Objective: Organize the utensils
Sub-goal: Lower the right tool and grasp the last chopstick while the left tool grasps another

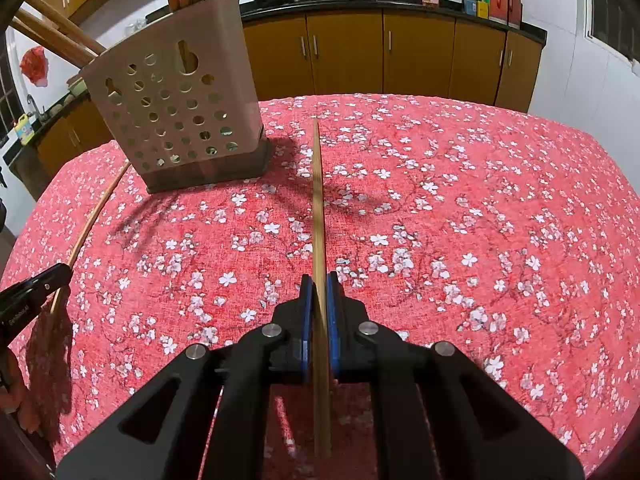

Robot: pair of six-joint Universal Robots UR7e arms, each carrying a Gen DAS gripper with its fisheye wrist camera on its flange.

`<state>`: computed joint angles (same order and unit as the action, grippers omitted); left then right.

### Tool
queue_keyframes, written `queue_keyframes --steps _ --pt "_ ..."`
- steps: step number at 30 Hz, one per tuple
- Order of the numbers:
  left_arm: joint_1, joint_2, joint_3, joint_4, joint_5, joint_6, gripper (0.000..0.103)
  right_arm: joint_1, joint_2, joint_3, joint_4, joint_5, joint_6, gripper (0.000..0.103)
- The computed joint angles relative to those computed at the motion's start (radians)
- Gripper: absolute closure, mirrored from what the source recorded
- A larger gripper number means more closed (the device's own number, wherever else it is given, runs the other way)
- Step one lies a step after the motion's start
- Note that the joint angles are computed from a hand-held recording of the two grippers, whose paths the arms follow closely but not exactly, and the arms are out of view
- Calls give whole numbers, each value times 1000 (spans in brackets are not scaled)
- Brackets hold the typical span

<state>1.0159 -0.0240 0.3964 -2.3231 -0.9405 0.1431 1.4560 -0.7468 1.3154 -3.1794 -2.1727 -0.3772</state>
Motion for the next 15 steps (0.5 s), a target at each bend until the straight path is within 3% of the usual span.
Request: queue_keyframes --steps 15 --pt "0 -2 5 -5 2 3 94 2 0 1 -1 -6 -2 95"
